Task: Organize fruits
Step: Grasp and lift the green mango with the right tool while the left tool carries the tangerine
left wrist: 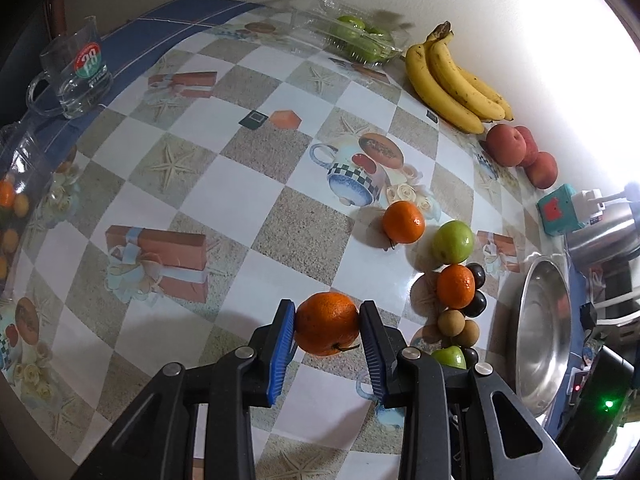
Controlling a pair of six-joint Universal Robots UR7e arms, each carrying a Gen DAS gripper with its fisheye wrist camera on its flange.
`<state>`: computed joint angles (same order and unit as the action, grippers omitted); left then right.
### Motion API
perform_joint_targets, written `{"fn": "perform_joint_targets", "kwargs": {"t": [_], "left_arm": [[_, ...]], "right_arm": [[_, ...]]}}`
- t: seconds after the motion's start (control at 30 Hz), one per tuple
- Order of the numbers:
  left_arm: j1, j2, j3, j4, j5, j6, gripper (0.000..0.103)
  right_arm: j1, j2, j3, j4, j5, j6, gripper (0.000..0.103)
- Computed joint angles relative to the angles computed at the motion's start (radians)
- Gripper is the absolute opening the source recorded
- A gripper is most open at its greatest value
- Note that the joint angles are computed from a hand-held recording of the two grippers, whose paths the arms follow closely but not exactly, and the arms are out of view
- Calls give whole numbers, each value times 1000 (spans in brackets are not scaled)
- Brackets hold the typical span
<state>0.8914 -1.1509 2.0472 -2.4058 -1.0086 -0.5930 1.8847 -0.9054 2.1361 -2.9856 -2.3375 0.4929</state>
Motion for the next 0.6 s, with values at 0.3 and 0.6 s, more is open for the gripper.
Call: {"fn": "perform_joint_targets", "kwargs": {"t": [0.3,0.6], "left_arm": [[0,2,0,-2,-1,3,36],[-6,-1,-3,10,4,-10,36]], "right_arm": [[1,-3,8,-3,-4,6,40],[13,-25,40,-99,35,-20,40]]}}
